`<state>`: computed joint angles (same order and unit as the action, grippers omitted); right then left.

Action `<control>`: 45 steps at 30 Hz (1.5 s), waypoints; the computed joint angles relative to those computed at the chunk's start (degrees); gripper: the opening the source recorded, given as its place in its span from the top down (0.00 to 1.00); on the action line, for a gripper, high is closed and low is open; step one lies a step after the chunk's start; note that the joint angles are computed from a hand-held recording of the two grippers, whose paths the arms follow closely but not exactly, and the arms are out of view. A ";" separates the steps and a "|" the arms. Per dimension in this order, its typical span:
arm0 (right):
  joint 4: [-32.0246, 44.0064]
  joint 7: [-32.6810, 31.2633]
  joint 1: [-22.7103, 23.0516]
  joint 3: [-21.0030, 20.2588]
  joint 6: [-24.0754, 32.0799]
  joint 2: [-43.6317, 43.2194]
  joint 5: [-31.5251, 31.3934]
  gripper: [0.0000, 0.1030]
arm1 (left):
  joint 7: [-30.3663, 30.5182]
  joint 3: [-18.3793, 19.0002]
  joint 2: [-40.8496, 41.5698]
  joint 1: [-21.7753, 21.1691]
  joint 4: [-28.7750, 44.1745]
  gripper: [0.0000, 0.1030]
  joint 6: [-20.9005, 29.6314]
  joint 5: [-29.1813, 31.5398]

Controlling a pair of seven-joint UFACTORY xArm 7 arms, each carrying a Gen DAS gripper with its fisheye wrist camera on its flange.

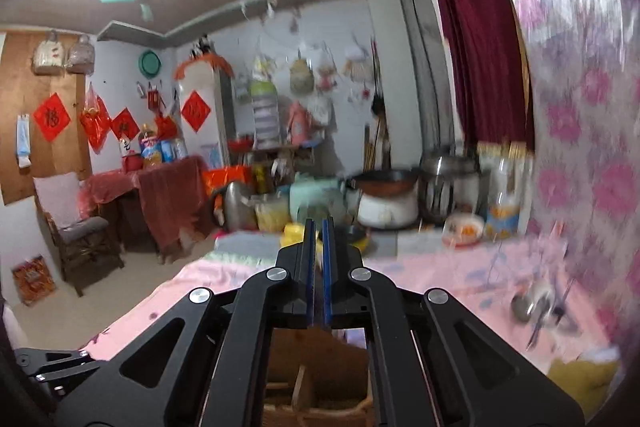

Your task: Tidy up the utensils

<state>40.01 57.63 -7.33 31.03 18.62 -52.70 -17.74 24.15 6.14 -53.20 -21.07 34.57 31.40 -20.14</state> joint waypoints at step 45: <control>-9.62 -3.63 12.26 -0.44 0.15 -7.71 3.08 0.94 | 1.99 4.89 1.36 4.49 6.65 0.38 8.62 -5.74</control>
<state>30.39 54.00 4.93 30.59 18.77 -60.41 -14.66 26.15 11.03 -51.84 -16.57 41.22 40.02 -25.88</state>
